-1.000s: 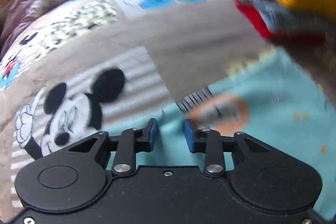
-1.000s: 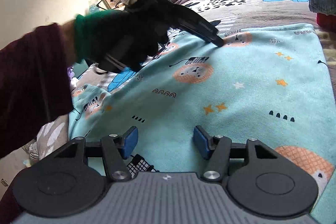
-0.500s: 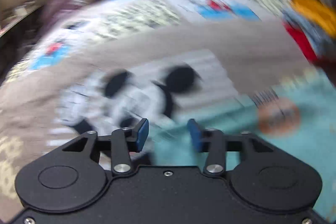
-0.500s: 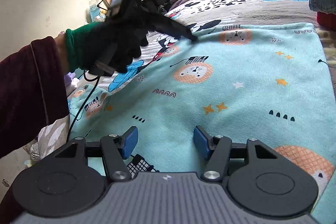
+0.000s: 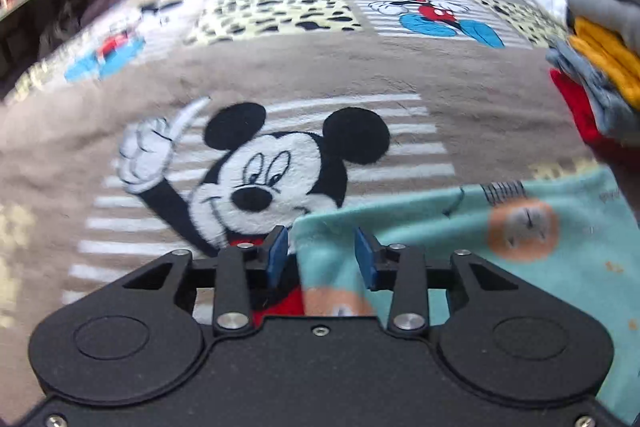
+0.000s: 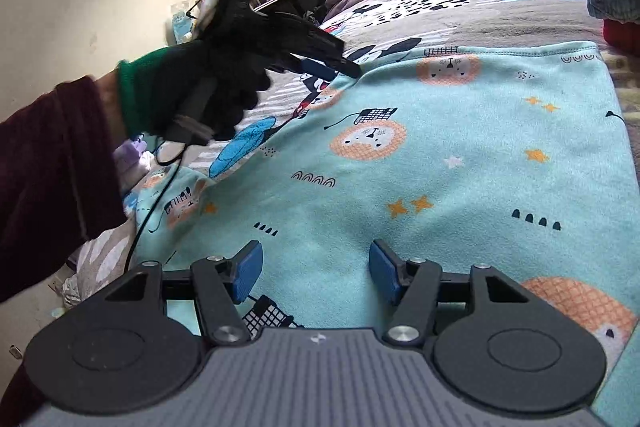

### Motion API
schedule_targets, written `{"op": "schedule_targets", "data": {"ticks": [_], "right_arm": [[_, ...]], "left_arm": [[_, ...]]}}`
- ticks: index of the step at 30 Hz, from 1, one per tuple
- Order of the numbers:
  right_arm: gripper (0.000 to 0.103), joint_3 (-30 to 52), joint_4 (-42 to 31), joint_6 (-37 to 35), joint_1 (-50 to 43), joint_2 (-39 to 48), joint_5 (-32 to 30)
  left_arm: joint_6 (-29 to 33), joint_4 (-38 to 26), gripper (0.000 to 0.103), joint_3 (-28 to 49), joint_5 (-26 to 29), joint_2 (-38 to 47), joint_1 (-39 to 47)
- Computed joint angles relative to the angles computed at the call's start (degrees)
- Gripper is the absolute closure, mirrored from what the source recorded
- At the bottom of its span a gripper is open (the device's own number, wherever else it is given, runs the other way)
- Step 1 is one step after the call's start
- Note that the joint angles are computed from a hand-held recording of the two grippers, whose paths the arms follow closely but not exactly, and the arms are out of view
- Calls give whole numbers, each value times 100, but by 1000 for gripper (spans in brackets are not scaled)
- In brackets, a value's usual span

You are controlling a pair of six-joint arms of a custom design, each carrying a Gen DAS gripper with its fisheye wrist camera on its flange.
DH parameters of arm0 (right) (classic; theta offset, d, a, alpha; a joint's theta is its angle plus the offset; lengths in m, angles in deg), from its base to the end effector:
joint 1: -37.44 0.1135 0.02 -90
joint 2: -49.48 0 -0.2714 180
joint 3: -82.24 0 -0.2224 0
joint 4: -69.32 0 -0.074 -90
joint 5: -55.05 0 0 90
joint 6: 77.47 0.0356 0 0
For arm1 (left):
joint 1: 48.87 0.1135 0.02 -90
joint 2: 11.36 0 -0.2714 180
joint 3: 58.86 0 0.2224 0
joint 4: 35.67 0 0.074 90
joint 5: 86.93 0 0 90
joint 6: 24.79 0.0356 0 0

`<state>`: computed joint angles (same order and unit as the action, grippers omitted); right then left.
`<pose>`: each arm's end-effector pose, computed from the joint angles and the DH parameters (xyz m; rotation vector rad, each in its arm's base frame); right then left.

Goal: Fold clothes

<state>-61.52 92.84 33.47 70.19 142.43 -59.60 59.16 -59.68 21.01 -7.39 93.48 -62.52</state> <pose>0.1981 0.1450 0.1404 -0.4954 2.2085 0.9871 0.3539 -0.0793 0.1997 0.0773 2.4065 0.0630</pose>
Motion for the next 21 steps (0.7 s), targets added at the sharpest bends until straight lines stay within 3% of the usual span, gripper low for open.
{"op": "schedule_targets", "data": {"ticks": [5, 8, 11, 14, 17, 19, 21], "right_arm": [[43, -585, 371, 314, -636, -699, -625], [44, -894, 276, 273, -930, -1207, -545], [46, -1118, -81, 117, -939, -1805, -278], [48, -1279, -611, -45, -424, -2663, 252], [55, -1365, -1219, -262, 785, -3425, 1401], [58, -1356, -1691, -357, 1849, -3716, 2503], [61, -1273, -2026, -395, 3077, -3036, 3929]], "left_arm": [[271, 113, 67, -1530, -488, -1568, -750], [132, -68, 66, -2361, -704, -2556, -1577], [-767, -364, 67, -2976, -1051, -3369, -2633], [-1972, -642, 67, -3383, -1890, -3756, -4103], [-3472, -772, 67, -3660, -2702, -3532, -5498], [-4082, -178, 67, -4009, -2729, -2908, -6050], [-4396, 593, 65, -4358, -3819, -2001, -6936]]}}
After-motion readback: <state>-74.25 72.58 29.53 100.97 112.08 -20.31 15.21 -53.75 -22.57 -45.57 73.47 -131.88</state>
